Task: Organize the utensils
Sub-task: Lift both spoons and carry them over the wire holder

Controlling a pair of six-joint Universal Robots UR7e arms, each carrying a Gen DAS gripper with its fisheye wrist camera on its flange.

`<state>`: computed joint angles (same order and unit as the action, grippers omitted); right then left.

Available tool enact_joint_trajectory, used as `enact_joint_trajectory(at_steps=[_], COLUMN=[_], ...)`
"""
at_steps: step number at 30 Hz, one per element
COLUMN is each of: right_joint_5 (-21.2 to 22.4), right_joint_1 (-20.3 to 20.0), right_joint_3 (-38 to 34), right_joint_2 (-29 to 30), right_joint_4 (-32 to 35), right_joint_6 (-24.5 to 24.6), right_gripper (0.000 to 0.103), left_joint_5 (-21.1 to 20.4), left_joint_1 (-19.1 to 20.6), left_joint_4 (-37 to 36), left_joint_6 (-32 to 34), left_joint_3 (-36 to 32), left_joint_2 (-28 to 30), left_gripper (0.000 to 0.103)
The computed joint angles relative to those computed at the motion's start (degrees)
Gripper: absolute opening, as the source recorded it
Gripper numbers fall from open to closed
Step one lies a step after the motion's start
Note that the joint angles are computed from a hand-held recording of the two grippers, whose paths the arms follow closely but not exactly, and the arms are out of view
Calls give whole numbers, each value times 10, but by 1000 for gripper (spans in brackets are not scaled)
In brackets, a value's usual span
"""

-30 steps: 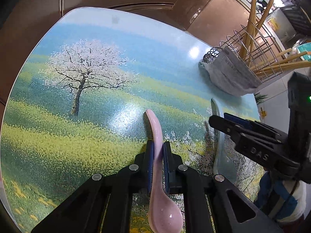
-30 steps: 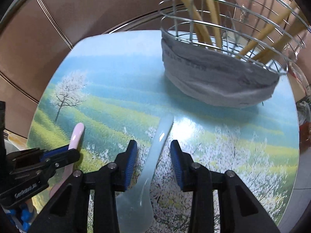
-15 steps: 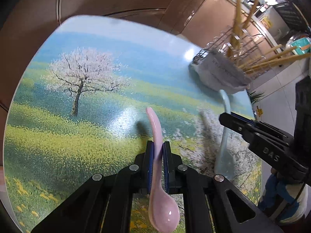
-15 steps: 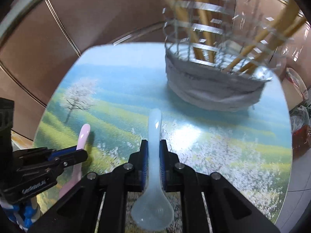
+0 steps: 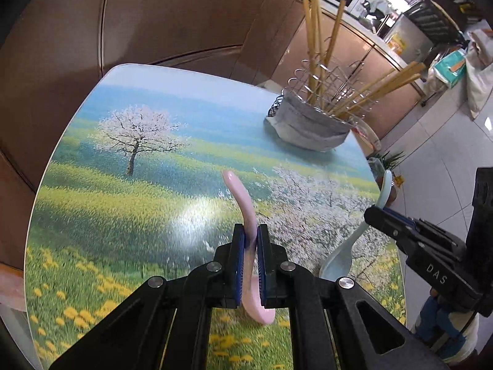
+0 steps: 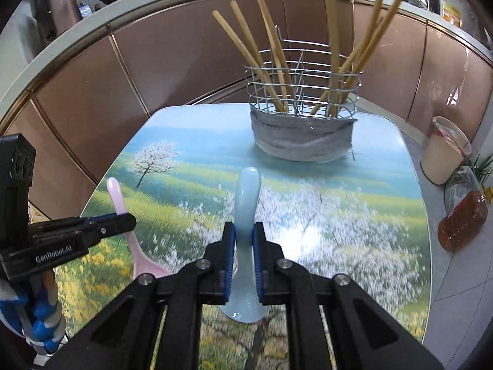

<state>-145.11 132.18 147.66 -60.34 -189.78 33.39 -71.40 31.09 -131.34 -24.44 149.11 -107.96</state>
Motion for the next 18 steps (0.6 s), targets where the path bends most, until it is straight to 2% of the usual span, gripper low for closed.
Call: enact_joint_trajectory(at_steps=[8,13,18], right_joint_5=[-28,-46,-68], right_joint_1=[61,100,135], right_joint_3=[-7,-11,-17], right_joint_2=[0,-20,-54], right_joint_4=[65,127,188], right_joint_6=[74,125,163], right_gripper=[10,10,10], left_joint_5=[20,32,31], left_joint_1=[-45,-82,-106], left_joint_4=[62,118,131], left_joint_6=[-35,-64,-80], left_joint_3=[3,2,-9], left_joint_2=[-68,-127,-138], left_gripper=[7,7,7])
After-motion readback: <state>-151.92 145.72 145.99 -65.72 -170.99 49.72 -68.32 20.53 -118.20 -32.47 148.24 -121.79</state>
